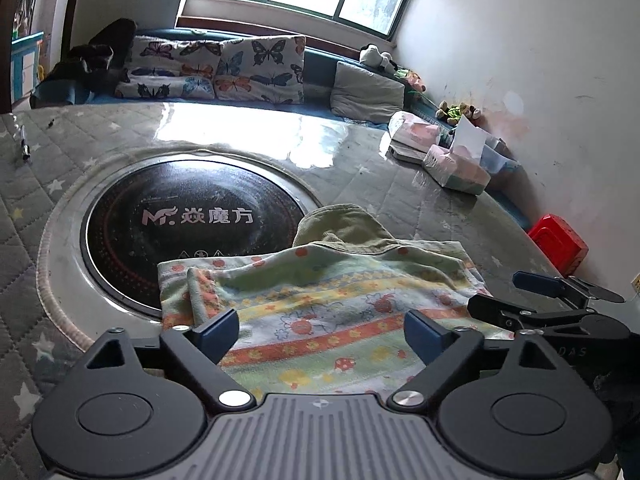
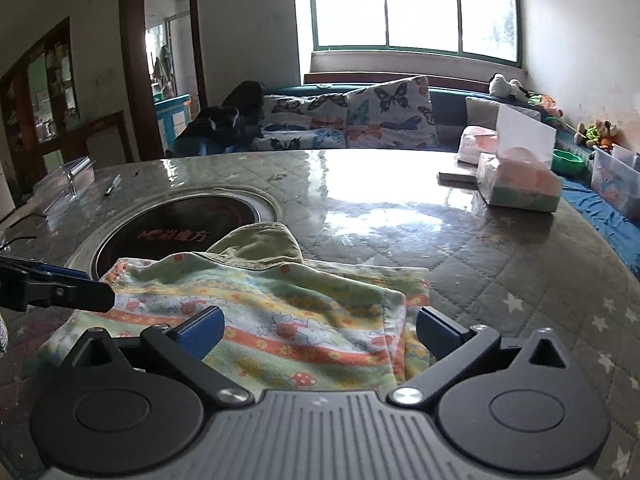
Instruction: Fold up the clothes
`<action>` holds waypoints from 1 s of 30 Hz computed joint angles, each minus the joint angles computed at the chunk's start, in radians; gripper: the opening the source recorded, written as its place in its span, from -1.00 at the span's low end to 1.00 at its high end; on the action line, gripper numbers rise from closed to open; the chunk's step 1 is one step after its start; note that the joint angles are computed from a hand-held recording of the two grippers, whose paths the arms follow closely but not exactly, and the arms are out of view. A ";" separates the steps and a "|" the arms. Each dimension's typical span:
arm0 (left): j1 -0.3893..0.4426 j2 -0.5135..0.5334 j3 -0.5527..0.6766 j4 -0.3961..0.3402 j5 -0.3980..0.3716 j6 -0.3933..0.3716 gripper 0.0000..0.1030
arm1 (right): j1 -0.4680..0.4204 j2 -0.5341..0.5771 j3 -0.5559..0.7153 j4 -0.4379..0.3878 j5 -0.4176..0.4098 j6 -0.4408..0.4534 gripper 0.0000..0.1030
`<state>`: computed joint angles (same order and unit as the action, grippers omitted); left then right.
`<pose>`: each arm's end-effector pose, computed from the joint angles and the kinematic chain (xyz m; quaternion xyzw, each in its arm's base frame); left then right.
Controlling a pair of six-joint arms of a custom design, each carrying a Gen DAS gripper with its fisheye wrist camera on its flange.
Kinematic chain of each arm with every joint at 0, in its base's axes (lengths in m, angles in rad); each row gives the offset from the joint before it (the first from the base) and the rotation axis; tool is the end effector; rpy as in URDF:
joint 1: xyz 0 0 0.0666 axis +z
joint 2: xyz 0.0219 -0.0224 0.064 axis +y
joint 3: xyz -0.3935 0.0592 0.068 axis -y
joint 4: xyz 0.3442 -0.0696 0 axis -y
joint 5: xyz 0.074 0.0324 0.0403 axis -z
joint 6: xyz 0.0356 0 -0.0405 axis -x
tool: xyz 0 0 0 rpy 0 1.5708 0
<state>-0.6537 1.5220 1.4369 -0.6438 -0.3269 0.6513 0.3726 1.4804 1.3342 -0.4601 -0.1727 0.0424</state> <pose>0.3987 -0.2915 0.4258 -0.0654 0.9006 -0.1268 0.4105 0.4488 0.1816 0.4162 -0.2210 0.8555 0.1513 0.4432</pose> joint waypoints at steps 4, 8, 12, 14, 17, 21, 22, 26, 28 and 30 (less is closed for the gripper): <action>-0.016 -0.007 -0.004 -0.001 -0.027 -0.004 0.93 | 0.000 -0.025 -0.028 0.021 -0.003 -0.012 1.00; -0.031 -0.012 -0.008 -0.006 -0.050 -0.001 1.00 | 0.001 -0.051 -0.056 0.049 -0.001 -0.026 1.00; -0.042 -0.014 -0.010 -0.020 -0.065 0.002 1.00 | -0.001 -0.067 -0.071 0.054 -0.001 -0.042 1.00; -0.048 -0.017 -0.013 -0.025 -0.073 0.006 1.00 | -0.002 -0.074 -0.077 0.051 -0.005 -0.046 1.00; -0.058 -0.022 -0.021 -0.024 -0.092 0.012 1.00 | -0.002 -0.084 -0.087 0.045 -0.013 -0.046 1.00; -0.071 -0.026 -0.030 -0.024 -0.107 0.012 1.00 | 0.004 -0.102 -0.104 0.046 -0.011 -0.044 1.00; -0.075 -0.027 -0.033 -0.022 -0.110 0.010 1.00 | 0.005 -0.104 -0.107 0.046 -0.009 -0.046 1.00; -0.091 -0.034 -0.049 0.002 -0.129 -0.004 1.00 | 0.005 -0.118 -0.120 0.048 -0.015 -0.073 1.00; -0.097 -0.035 -0.050 0.003 -0.134 -0.006 1.00 | 0.004 -0.122 -0.125 0.052 -0.021 -0.090 1.00; -0.100 -0.037 -0.052 0.008 -0.134 -0.006 1.00 | 0.005 -0.127 -0.133 0.063 -0.023 -0.102 1.00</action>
